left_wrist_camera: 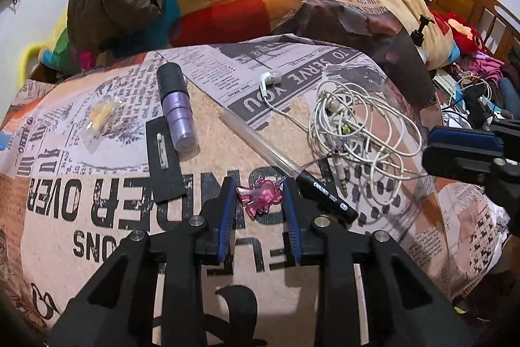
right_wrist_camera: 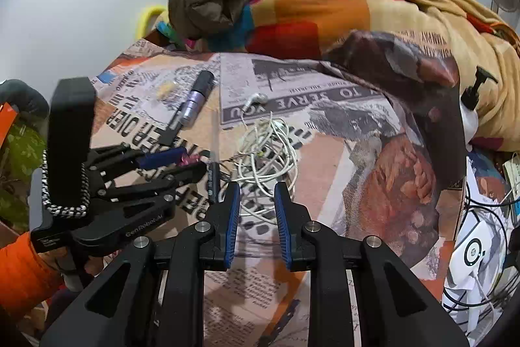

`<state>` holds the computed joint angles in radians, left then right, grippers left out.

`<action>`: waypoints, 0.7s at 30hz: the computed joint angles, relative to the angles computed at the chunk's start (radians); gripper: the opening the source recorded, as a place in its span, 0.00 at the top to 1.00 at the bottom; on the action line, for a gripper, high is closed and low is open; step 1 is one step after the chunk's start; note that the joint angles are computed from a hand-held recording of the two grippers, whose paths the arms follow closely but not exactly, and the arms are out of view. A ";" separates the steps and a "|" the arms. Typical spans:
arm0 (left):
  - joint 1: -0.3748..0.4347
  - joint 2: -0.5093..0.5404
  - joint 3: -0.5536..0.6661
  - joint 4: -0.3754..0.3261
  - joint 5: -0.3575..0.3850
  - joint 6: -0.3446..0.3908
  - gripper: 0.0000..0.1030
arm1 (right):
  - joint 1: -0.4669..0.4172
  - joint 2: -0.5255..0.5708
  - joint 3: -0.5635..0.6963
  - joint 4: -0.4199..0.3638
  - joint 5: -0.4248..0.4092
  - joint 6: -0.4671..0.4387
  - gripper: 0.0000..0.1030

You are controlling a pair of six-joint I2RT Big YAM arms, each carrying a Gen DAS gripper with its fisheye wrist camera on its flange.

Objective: Collect trash
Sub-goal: 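Grasp the pink toy with the left gripper while the right gripper grasps the clear tube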

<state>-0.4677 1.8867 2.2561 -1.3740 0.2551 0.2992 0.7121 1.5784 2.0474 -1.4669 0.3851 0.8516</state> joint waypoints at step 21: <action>0.144 -0.112 -0.102 -0.041 0.038 -0.006 0.72 | 0.026 0.241 0.235 0.046 -0.210 -0.012 0.81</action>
<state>-0.3240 1.7742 2.1542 -1.4149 0.2930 0.2929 0.7381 1.8197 2.2823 -1.4211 0.1747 0.8392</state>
